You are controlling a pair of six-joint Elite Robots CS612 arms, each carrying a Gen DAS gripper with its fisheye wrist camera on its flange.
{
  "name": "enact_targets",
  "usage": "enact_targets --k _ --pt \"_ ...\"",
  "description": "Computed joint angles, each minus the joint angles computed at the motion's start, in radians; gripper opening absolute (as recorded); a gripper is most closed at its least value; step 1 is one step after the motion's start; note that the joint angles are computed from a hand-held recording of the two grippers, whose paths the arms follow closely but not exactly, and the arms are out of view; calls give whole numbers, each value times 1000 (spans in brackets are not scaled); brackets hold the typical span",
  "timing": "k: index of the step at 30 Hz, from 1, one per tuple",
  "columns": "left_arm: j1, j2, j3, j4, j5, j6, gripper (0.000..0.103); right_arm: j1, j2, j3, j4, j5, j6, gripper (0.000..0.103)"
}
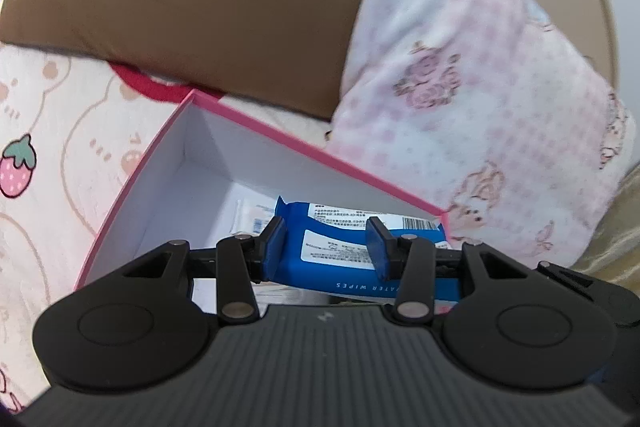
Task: Organize objects
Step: 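Lower the blue packet into the pink box and open the left gripper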
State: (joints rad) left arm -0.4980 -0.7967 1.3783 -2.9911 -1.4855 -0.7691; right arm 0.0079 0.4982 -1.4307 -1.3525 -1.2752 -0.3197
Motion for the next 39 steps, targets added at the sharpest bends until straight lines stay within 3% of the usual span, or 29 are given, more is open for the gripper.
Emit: enact_targets --k 9,14,19,25,29,32,36,39 --pt "20 55 -45 15 8 -1 42 16 3 76 -27 -32 -83 51" --pt "24 82 -82 77 16 -8 42 16 0 116 -16 -29 -71 45" --pt "16 92 -108 146 59 35 37 21 -2 142 -9 -44 -61 42" --pt "24 113 -132 178 28 -3 30 29 -8 161 17 -103 -44 41" --pt "18 118 -139 180 57 3 29 32 -8 172 1 -115 -14 41" --pt "21 122 -145 184 38 -15 29 34 -11 185 -9 -134 21 41" --pt "23 128 -148 168 40 -39 29 32 -17 197 -6 -130 66 43" --pt "17 129 -157 199 70 -26 29 26 -22 196 8 -100 82 51"
